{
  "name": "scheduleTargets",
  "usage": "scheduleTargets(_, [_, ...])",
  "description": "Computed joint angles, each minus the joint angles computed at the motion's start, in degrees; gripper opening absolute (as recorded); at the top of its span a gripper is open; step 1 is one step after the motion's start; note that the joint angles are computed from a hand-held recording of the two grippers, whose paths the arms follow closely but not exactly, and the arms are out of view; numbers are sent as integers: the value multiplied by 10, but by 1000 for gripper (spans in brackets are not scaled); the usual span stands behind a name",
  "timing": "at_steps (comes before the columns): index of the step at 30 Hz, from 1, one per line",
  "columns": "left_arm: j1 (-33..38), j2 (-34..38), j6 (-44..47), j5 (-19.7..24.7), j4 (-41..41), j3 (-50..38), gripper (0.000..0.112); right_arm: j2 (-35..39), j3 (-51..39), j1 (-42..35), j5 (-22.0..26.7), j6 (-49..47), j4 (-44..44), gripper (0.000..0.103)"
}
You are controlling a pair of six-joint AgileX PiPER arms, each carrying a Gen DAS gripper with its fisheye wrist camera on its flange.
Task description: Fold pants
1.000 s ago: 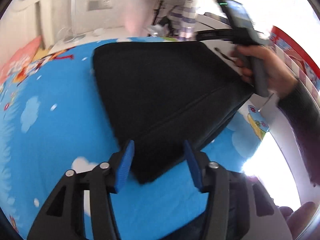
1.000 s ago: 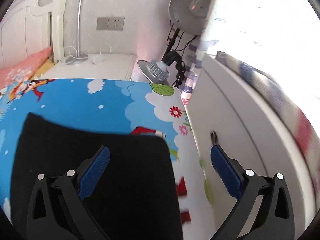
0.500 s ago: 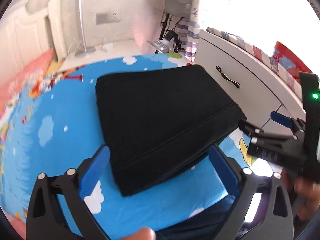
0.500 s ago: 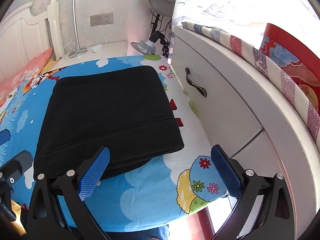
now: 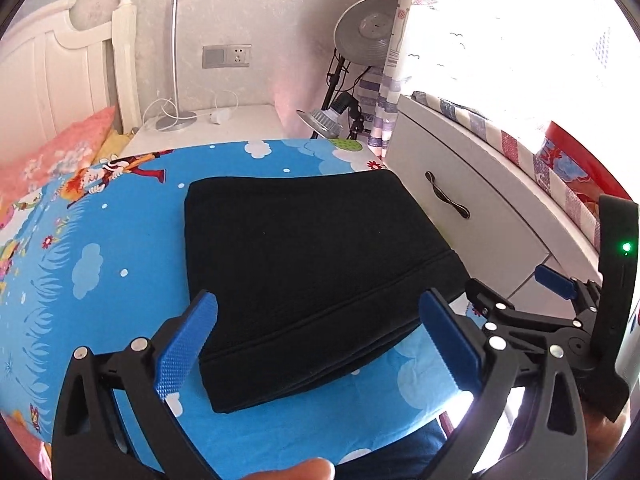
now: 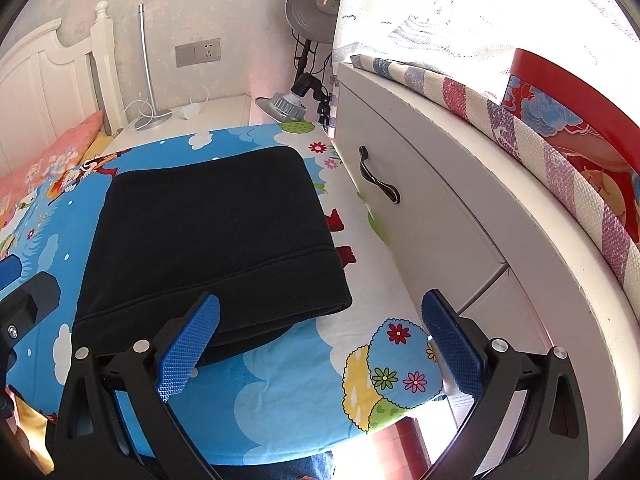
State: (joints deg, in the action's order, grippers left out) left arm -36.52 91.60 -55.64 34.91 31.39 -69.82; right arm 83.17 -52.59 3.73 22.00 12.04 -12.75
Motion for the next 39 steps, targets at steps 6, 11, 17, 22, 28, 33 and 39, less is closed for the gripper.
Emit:
scheduleTargets(6, [2, 1, 8, -4, -12, 5, 101, -2, 1, -3, -2, -9, 9, 98])
scheduleTargets(11, [-2, 0, -6, -2, 5, 8, 101, -3, 1, -4, -1, -16, 16, 98])
scheduleTargets(17, [-1, 2, 1, -3, -3, 5, 101, -7, 3, -4, -2, -20, 20, 98])
scheduleTargets(22, [1, 1, 1, -5, -4, 7, 101, -8, 3, -2, 1, -15, 18, 98])
scheduleTargets(28, [2, -1, 4, -7, -7, 10, 101, -8, 4, -2, 1, -19, 23, 98])
scheduleTargets(33, [4, -1, 9, -8, -12, 10, 101, -10, 6, -1, 1, -17, 24, 98])
scheduleTargets(39, [4, 1, 9, -7, -13, 7, 101, -9, 5, -2, 1, -20, 25, 98])
